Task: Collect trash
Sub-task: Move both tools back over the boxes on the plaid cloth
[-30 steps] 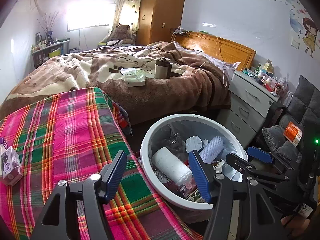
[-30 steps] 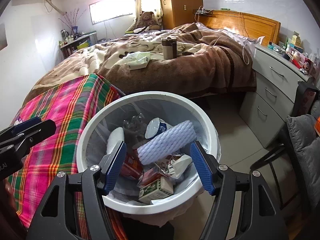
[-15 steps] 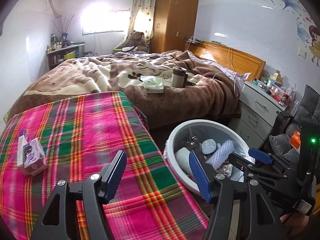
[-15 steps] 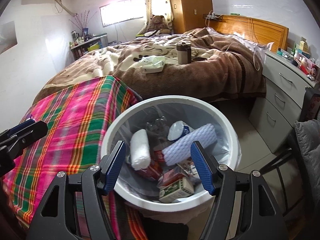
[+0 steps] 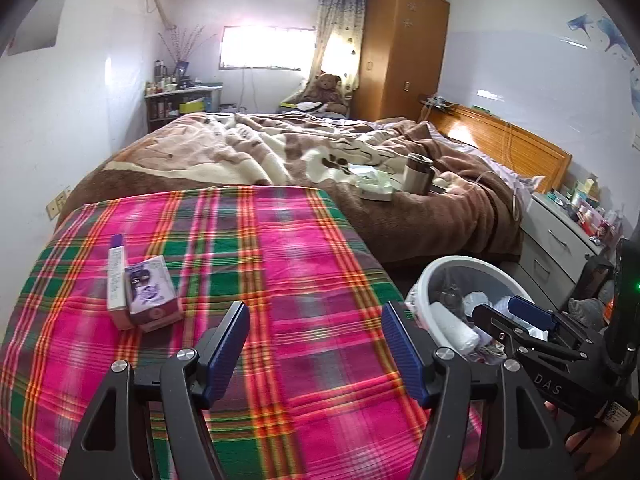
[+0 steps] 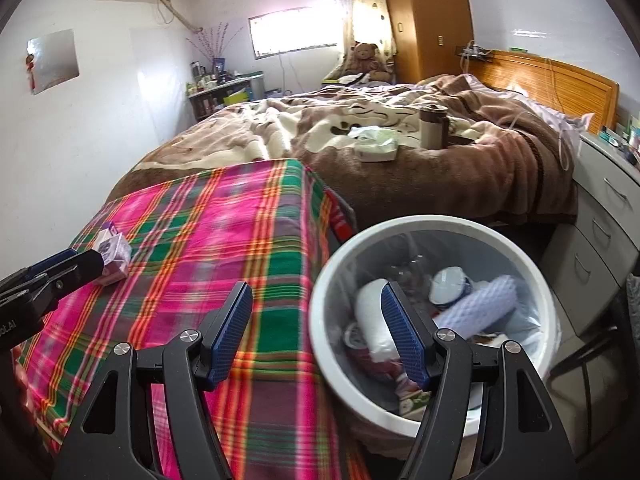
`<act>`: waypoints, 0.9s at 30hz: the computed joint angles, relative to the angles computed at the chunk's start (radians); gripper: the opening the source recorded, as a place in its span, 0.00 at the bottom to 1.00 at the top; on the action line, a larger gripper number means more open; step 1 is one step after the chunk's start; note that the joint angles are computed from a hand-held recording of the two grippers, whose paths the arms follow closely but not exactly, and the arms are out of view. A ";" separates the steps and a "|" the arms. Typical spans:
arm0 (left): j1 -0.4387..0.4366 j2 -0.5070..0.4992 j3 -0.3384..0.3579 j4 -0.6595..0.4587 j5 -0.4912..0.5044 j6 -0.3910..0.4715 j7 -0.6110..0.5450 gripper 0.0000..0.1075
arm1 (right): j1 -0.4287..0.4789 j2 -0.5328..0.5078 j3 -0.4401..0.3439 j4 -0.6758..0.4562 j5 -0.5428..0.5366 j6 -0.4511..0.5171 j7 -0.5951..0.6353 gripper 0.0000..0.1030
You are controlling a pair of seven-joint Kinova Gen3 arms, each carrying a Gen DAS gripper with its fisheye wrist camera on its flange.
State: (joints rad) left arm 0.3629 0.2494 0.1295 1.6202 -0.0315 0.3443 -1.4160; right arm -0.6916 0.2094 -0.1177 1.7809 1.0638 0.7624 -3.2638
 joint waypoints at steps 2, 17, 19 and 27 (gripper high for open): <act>-0.017 -0.005 -0.002 0.011 0.009 -0.005 -0.006 0.63 | 0.004 0.015 -0.003 -0.019 -0.006 -0.027 0.023 0.66; -0.123 -0.014 -0.081 0.044 -0.010 0.001 0.035 0.63 | -0.033 0.145 0.050 -0.210 -0.172 -0.142 0.286 0.67; -0.163 -0.007 -0.066 0.039 0.011 0.010 0.020 0.63 | -0.029 0.174 0.050 -0.254 -0.220 -0.152 0.352 0.67; -0.200 0.020 -0.100 0.025 0.003 0.014 0.032 0.63 | -0.011 0.275 0.045 -0.404 -0.409 -0.164 0.576 0.67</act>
State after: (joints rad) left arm 0.1631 0.2693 0.0298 1.6455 -0.0283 0.3585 -1.3843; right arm -0.7031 0.4840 -0.0731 1.3767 0.6549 0.5980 -2.6877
